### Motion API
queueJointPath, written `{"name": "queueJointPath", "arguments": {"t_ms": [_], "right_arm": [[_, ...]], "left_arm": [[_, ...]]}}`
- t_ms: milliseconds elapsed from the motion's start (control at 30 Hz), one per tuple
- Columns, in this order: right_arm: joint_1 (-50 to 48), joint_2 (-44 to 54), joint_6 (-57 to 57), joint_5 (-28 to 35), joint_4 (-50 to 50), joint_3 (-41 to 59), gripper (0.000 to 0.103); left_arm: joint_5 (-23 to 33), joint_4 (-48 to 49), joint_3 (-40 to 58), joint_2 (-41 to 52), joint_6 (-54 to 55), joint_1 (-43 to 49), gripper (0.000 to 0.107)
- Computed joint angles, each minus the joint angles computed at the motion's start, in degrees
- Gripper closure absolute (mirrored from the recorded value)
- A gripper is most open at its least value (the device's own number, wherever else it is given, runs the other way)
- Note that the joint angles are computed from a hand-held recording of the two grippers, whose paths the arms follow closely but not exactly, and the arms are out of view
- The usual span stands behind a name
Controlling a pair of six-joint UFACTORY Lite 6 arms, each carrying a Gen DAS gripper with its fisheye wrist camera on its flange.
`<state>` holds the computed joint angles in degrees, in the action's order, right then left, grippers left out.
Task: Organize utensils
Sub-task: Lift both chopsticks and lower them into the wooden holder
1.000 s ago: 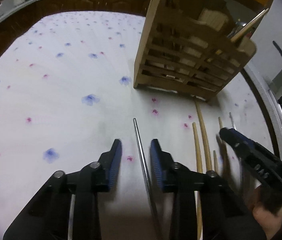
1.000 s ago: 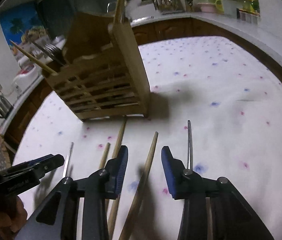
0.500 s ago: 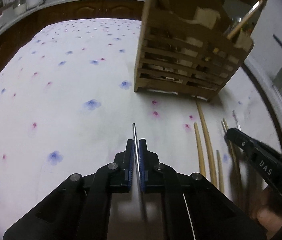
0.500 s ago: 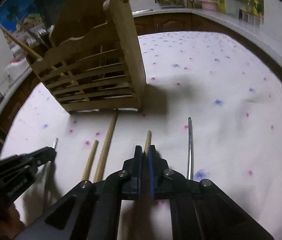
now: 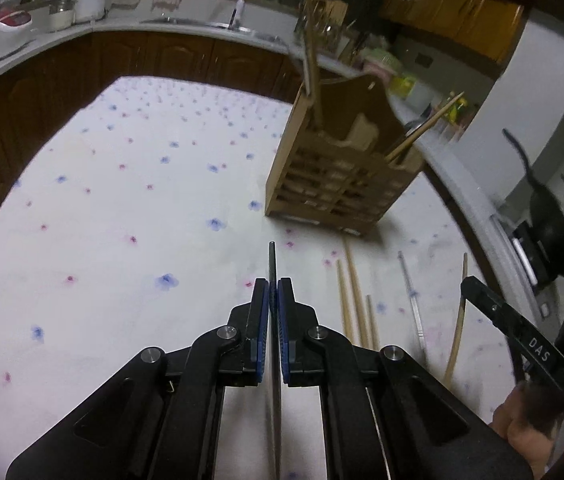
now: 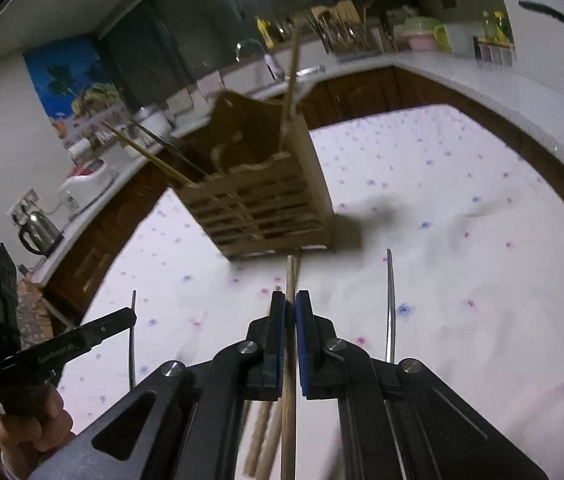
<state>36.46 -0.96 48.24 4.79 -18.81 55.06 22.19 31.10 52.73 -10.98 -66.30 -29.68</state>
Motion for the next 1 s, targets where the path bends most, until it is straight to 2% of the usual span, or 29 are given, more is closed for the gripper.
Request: {"name": "queueJointPath", "arguments": {"t_ms": [100, 367, 667, 1000], "right_arm": [[1.3, -4.0, 9.2, 1.4, -9.7, -0.5, 0.098], [3.4, -11.4, 18.7, 5.9, -20.5, 0.2, 0.098], [1.6, -15.2, 18.2, 6.2, -21.0, 0.2, 0.098], [-0.1, -15.7, 12.9, 5.2, -16.3, 0.8, 0.098]], "left_arm": [[1.5, -0.7, -0.3, -3.9, 1.1, -0.7, 0.103], [6.5, 3.1, 1.5, -10.5, -1.7, -4.6, 0.103], [9.5, 8.4, 3.1, -12.3, -6.2, -7.2, 0.103], [10.5, 10.1, 3.9, -12.2, -7.6, -7.6, 0.103]]}}
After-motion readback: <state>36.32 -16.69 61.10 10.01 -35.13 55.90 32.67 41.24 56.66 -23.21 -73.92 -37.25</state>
